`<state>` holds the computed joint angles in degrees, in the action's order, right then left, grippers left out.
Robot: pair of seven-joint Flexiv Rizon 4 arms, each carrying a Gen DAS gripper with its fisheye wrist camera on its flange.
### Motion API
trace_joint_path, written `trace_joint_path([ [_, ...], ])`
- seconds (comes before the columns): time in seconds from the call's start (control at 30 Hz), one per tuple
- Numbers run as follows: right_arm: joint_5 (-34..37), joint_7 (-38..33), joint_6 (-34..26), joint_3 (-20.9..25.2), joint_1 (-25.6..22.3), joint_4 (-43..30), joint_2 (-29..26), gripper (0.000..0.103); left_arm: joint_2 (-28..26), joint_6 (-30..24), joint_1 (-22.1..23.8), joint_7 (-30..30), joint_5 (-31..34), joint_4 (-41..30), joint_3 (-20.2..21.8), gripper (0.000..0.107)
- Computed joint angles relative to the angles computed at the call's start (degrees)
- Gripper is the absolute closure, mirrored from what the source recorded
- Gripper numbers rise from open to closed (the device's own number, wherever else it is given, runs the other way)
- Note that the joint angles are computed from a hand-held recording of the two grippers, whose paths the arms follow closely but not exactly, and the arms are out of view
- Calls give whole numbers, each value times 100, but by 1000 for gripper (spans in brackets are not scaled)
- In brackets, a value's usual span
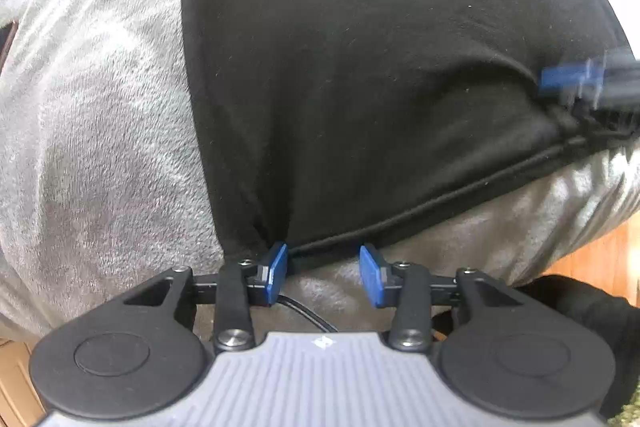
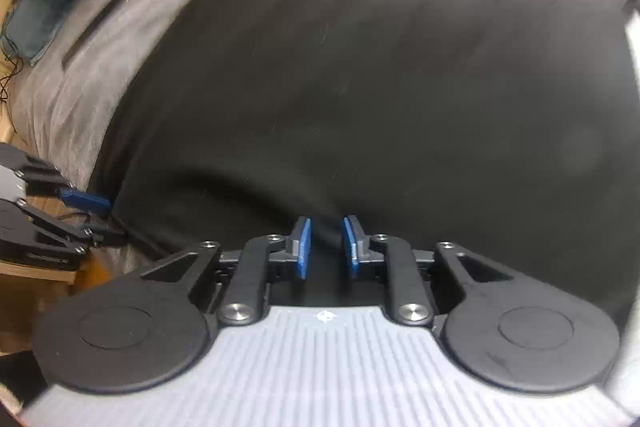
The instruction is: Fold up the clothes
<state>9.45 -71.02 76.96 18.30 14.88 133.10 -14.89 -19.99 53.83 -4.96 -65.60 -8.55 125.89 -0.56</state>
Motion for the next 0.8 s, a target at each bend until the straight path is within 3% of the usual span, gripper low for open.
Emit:
trace_joint_path([
  [0.07,41,367,32,75,185,363,285,84,-33,-215,91,35,-164,-50,-29,65],
  [0.17,702,91,-1398,333,-2,120,865,84,-71,-597,222,48,-430,-178,-51,65],
  [0.27,425,505,-1157,42,230,229,1120,83,-6,-822,298,118,-613,-313,-69,66],
  [0.37,-80,734,-136,-284,456,5,555,83,28,-848,317,305,-646,-430,-71,62],
  [0.43,-63,747,136,-275,434,-314,65,82,-17,-903,295,313,-482,-573,-7,61],
  [0.53,438,543,-387,256,114,-587,-144,82,-77,-991,318,185,-354,-761,93,61],
  [0.63,1125,-76,-1291,594,-147,-700,271,81,-199,-934,456,-15,-558,-997,121,62],
  [0.7,1003,-63,-1279,350,-35,-713,379,81,-404,-622,537,-173,-797,-1225,77,62],
  [0.8,196,324,-677,-271,272,-745,198,81,-894,-171,633,-531,-1164,-1757,-29,61],
])
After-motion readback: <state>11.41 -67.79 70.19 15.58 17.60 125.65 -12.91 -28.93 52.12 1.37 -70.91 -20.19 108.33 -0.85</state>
